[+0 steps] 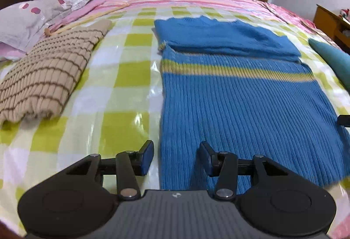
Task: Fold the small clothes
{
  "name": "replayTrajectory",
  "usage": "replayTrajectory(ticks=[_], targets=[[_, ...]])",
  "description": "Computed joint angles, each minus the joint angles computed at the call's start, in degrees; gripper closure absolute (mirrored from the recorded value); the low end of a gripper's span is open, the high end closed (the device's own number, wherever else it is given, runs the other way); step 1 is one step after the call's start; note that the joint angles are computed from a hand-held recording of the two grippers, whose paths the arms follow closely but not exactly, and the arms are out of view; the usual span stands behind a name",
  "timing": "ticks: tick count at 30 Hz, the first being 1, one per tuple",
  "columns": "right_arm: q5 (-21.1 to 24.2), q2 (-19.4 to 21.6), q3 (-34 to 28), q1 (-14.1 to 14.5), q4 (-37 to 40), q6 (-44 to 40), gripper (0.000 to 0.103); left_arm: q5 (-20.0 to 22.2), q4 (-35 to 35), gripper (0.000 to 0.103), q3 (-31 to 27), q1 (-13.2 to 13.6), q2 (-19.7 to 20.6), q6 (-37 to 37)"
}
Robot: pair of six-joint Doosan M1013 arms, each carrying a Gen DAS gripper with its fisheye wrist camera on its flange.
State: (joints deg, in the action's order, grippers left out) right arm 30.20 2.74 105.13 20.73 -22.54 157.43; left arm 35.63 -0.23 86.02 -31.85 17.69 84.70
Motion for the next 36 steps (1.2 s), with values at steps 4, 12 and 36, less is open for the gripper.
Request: replayTrajectory(ticks=[4, 12, 36], targets=[[1.3, -1.1, 0.9, 1.3, -1.4, 0.8, 0.08, -0.1, -2.9, 0.053, 1.6, 0.2, -1.2, 3.1], [0.6, -2.9, 2.8, 1.8, 1.5, 0.3, 0.08, -0.9, -8.1, 0.059, 3.3, 1.1, -2.4, 6.2], [-10.0, -5.5, 8.3, 1.2, 15.1, -5.4, 0.08, -1.3, -17.1, 0.064, 5.0, 2.7, -3.3, 11.0]])
